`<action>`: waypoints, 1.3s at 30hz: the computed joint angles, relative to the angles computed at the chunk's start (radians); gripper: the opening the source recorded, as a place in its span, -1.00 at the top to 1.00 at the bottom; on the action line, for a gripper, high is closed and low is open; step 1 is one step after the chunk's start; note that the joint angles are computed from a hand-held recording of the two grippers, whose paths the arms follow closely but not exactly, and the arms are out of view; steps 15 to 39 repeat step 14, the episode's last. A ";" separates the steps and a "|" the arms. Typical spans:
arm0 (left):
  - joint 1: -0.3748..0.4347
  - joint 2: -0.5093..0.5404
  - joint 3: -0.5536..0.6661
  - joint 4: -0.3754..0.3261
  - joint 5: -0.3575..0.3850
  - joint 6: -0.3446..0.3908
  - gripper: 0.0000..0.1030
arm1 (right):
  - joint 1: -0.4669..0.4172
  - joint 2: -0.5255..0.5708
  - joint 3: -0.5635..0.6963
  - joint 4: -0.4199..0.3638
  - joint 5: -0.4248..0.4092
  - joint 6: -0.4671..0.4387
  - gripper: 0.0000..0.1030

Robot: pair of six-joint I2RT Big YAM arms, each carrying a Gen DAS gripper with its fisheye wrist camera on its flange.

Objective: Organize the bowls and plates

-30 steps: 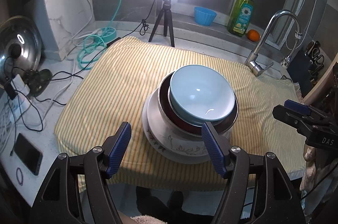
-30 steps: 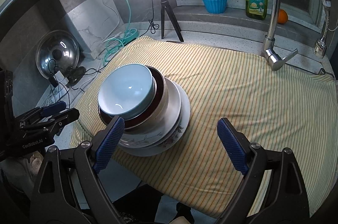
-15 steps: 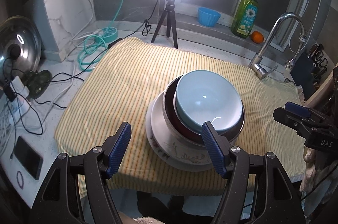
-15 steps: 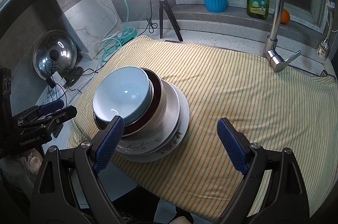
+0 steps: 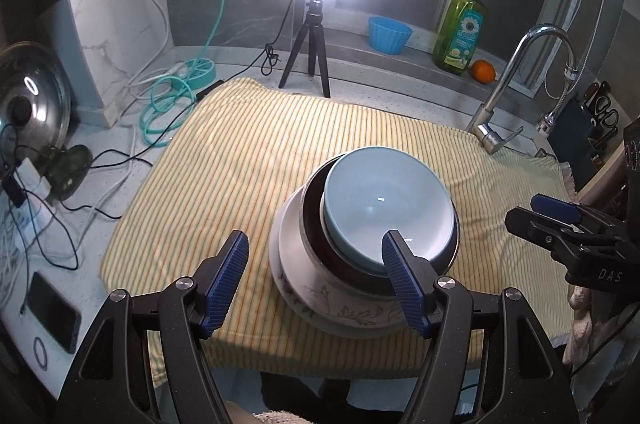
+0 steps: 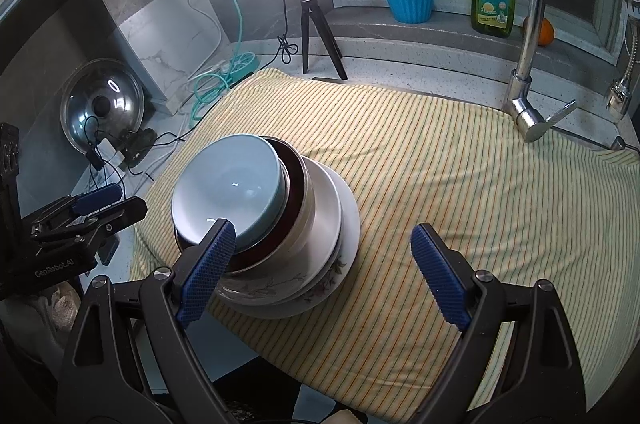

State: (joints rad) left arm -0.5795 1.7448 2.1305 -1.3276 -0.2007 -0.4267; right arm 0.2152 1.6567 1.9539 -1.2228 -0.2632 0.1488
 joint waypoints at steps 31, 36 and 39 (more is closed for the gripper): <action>0.000 0.004 -0.002 0.007 -0.004 0.005 -0.34 | -0.004 -0.006 -0.017 0.005 0.002 0.010 -0.78; 0.000 0.004 -0.002 0.007 -0.004 0.005 -0.34 | -0.004 -0.006 -0.017 0.005 0.002 0.010 -0.78; 0.000 0.004 -0.002 0.007 -0.004 0.005 -0.34 | -0.004 -0.006 -0.017 0.005 0.002 0.010 -0.78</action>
